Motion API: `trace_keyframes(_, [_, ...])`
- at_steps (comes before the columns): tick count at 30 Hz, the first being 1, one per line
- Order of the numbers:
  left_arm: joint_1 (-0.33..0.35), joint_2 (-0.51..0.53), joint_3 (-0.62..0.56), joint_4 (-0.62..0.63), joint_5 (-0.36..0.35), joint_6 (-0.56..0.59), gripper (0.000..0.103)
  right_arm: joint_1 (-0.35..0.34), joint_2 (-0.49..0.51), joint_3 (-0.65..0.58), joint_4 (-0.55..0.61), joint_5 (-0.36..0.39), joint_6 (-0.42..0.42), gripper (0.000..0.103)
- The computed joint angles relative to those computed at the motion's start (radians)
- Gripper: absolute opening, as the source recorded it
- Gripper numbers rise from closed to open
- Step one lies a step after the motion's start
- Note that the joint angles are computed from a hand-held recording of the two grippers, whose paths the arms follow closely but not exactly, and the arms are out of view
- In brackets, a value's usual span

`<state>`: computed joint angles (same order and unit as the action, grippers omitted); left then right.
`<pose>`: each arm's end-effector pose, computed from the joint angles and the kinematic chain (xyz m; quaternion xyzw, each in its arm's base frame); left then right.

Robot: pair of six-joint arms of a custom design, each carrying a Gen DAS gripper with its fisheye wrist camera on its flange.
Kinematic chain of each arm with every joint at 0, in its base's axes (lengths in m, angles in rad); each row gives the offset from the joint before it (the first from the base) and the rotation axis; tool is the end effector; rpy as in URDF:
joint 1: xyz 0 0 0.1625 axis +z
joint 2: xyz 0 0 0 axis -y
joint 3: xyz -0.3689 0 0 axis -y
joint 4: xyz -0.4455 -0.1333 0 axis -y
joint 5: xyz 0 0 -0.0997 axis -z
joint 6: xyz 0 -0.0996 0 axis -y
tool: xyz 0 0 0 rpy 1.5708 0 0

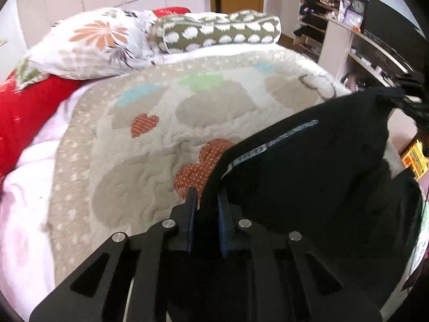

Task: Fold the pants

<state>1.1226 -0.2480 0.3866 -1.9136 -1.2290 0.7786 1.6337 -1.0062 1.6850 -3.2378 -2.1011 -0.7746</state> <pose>-0.2465 -0.8973 0.1198 0.5501 0.8116 -0.0713 0.1834 0.1249 -0.6642 0.2304 0.2319 -0.8268 0.3486 0.3757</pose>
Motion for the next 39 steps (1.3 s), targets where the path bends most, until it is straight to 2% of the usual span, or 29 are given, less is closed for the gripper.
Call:
trace_keyframes(5, [-0.010, -0.303, 0.426, -0.159, -0.066, -0.097, 0.010, 0.106, -0.096, 0.210, -0.141, -0.027, -0.033, 0.004])
trace_keyframes(8, [-0.006, -0.458, 0.631, -0.220, -0.118, -0.170, 0.010, 0.155, -0.135, 0.329, -0.183, -0.038, 0.002, 0.004])
trace_keyframes(11, [0.006, -0.589, 0.812, -0.293, -0.152, -0.232, 0.011, 0.169, -0.185, 0.464, -0.161, 0.010, 0.098, 0.004])
trace_keyframes(13, [0.022, -0.642, 0.890, -0.302, -0.164, -0.286, 0.014, 0.151, -0.178, 0.518, -0.170, 0.036, 0.169, 0.004])
trace_keyframes(15, [0.024, -0.658, 0.929, -0.295, -0.100, -0.324, 0.015, 0.105, -0.147, 0.545, -0.146, 0.052, 0.258, 0.004])
trace_keyframes(17, [0.014, -0.669, 0.959, -0.289, 0.001, -0.344, 0.017, 0.085, -0.103, 0.539, -0.163, 0.012, 0.301, 0.010])
trace_keyframes(18, [0.009, -0.680, 0.974, -0.286, 0.039, -0.345, 0.021, 0.078, -0.097, 0.541, -0.156, 0.015, 0.332, 0.011])
trace_keyframes(19, [0.005, -0.699, 0.998, -0.306, 0.064, -0.336, 0.027, 0.081, -0.102, 0.542, -0.140, 0.023, 0.355, 0.018])
trace_keyframes(20, [0.001, -0.722, 1.024, -0.341, 0.082, -0.325, 0.033, 0.089, -0.109, 0.543, -0.131, 0.032, 0.363, 0.032])
trace_keyframes(21, [-0.001, -0.738, 1.042, -0.372, 0.094, -0.318, 0.049, 0.103, -0.121, 0.545, -0.132, 0.066, 0.356, 0.039])
trace_keyframes(22, [-0.004, -0.750, 1.057, -0.409, 0.113, -0.313, 0.068, 0.113, -0.126, 0.549, -0.144, 0.090, 0.344, 0.051])
trace_keyframes(23, [-0.008, -0.756, 1.070, -0.468, 0.139, -0.312, 0.074, 0.129, -0.115, 0.537, -0.179, 0.121, 0.324, 0.061])
trace_keyframes(25, [-0.002, -0.750, 1.059, -0.526, 0.155, -0.335, 0.079, 0.147, -0.067, 0.486, -0.218, 0.164, 0.303, 0.067])
trace_keyframes(27, [0.015, -0.732, 1.006, -0.502, 0.162, -0.429, 0.084, 0.162, 0.006, 0.400, -0.211, 0.203, 0.286, 0.067])
trace_keyframes(32, [0.064, -0.674, 0.914, -0.430, 0.141, -0.576, 0.084, 0.179, 0.197, 0.199, -0.190, 0.241, 0.240, 0.067])
trace_keyframes(34, [0.072, -0.646, 0.890, -0.403, 0.155, -0.621, 0.084, 0.181, 0.271, 0.112, -0.149, 0.234, 0.235, 0.067])
trace_keyframes(36, [0.085, -0.608, 0.851, -0.369, 0.123, -0.642, 0.084, 0.181, 0.342, 0.033, -0.120, 0.215, 0.214, 0.066])
trace_keyframes(37, [0.089, -0.593, 0.839, -0.357, 0.112, -0.650, 0.084, 0.179, 0.378, -0.006, -0.108, 0.199, 0.209, 0.064])
trace_keyframes(39, [0.095, -0.566, 0.819, -0.349, 0.081, -0.656, 0.084, 0.167, 0.424, -0.071, -0.057, 0.180, 0.243, 0.047])
